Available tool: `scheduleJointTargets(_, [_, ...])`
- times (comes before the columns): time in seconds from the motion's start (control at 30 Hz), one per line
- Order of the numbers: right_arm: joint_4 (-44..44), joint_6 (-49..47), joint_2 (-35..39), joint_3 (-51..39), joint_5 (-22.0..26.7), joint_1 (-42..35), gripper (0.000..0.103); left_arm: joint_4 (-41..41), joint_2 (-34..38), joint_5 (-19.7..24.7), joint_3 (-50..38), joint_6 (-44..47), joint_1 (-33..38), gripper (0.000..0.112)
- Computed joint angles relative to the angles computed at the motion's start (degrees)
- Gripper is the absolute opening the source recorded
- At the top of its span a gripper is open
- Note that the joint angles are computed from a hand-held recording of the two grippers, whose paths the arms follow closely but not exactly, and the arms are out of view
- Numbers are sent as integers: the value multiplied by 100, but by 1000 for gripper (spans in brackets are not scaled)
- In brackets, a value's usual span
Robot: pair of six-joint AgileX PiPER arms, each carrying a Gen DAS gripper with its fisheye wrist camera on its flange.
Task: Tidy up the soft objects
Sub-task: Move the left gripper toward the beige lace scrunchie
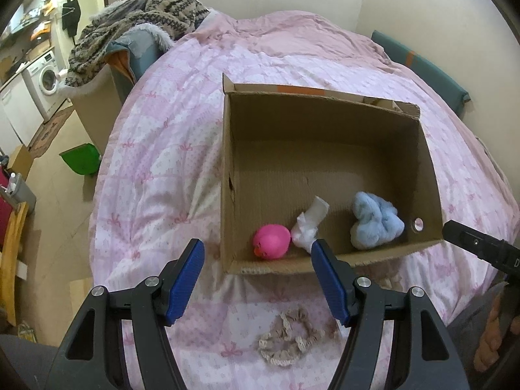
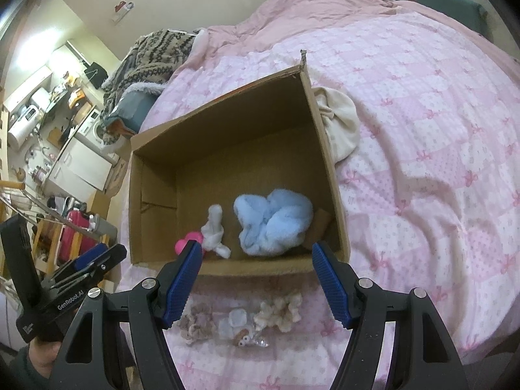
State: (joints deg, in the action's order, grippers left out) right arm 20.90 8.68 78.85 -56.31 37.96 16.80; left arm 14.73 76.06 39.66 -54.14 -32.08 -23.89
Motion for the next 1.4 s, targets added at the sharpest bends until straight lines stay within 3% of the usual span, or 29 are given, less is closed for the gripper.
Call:
scheduleJointTargets(0.13, [-24,67,-157,142,3,94,74,223,-185,38,200,-400,-169,65])
scheduleJointTargets(0.5, [-415,760,-466,599,99,540,74,-105,-461,283,644,-540,-133,65])
scheduleJointTargets(0.87, [-432,868,-153,687,274,465,74,-2223,382,340,817,1188,766,65])
scheduleJointTargets(1.1, [-428,928,88,630,332,443,74,-3158,1395,188,645,1563,644,65])
scheduleJointTargets(1.4, [-354,893,201,604,352,359,74,-2168,2077,5,232,165,-142,77])
